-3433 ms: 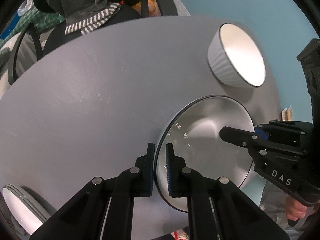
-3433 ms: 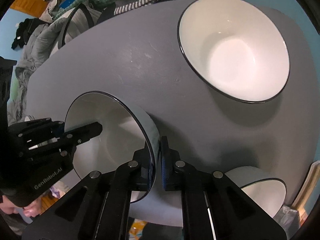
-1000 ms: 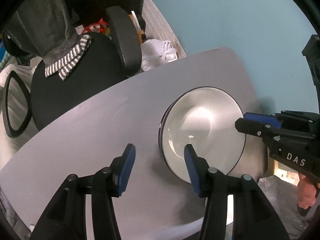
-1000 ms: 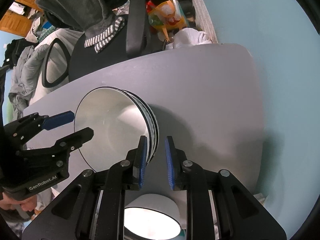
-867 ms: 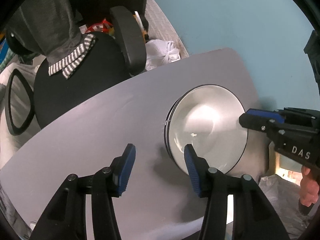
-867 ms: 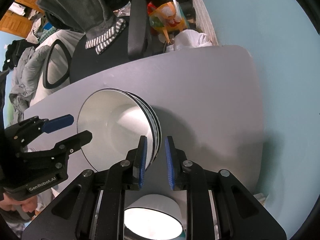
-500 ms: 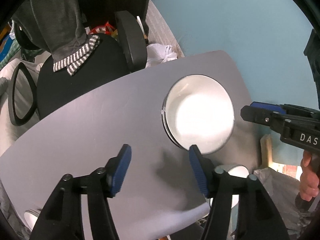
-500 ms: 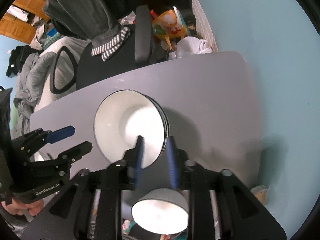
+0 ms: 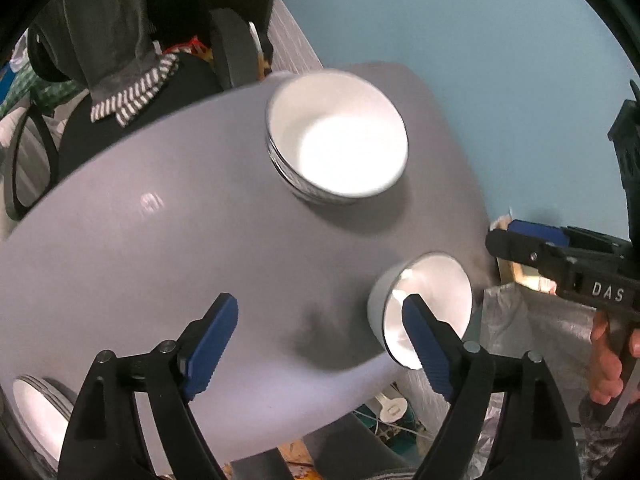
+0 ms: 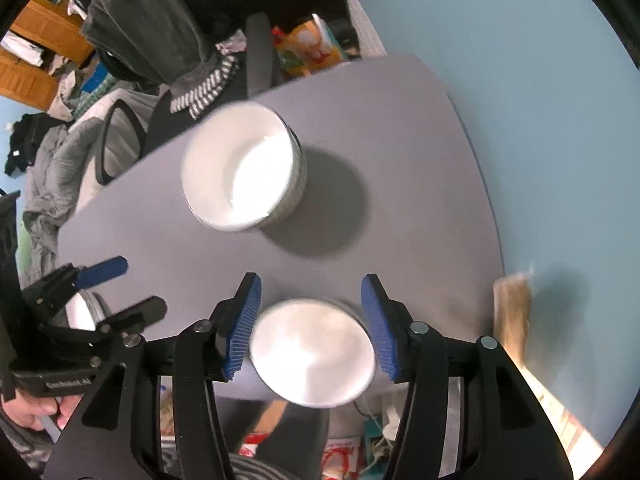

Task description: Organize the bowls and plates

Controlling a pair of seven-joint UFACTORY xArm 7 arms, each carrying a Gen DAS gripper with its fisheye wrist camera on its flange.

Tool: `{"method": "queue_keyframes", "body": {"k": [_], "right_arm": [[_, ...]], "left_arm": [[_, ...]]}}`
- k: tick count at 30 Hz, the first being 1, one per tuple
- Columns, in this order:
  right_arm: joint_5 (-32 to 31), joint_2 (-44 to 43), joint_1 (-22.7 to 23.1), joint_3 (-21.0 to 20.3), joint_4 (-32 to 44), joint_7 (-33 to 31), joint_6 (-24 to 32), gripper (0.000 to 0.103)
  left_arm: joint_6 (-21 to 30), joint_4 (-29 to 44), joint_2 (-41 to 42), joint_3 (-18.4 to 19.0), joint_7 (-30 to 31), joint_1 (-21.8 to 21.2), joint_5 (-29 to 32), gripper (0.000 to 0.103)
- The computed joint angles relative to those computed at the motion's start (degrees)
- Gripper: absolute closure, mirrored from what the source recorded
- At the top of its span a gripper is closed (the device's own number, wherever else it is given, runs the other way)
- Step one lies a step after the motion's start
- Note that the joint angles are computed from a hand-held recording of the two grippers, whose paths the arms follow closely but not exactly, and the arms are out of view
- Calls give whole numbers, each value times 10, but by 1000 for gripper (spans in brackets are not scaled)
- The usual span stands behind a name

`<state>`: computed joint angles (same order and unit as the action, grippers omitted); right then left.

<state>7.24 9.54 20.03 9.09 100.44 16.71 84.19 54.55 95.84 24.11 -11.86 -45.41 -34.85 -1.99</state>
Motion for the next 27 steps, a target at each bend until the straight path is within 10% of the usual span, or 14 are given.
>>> {"method": "queue_keyframes", "body": {"k": [19,23,27], "right_arm": [[23,-94,-29,-6,-214,-31,-67,50],[18,-89,-27,-4,-213,-43,-63,64],[15,-84,-25,-3,-212,-46,-56,78]], "left_arm": [[-1,77,115,2,-41,-60,8,26],[10,94,131,-1,-33,-56,-3,64],[7,101,144,-9,-14,-48,-28,78]]}}
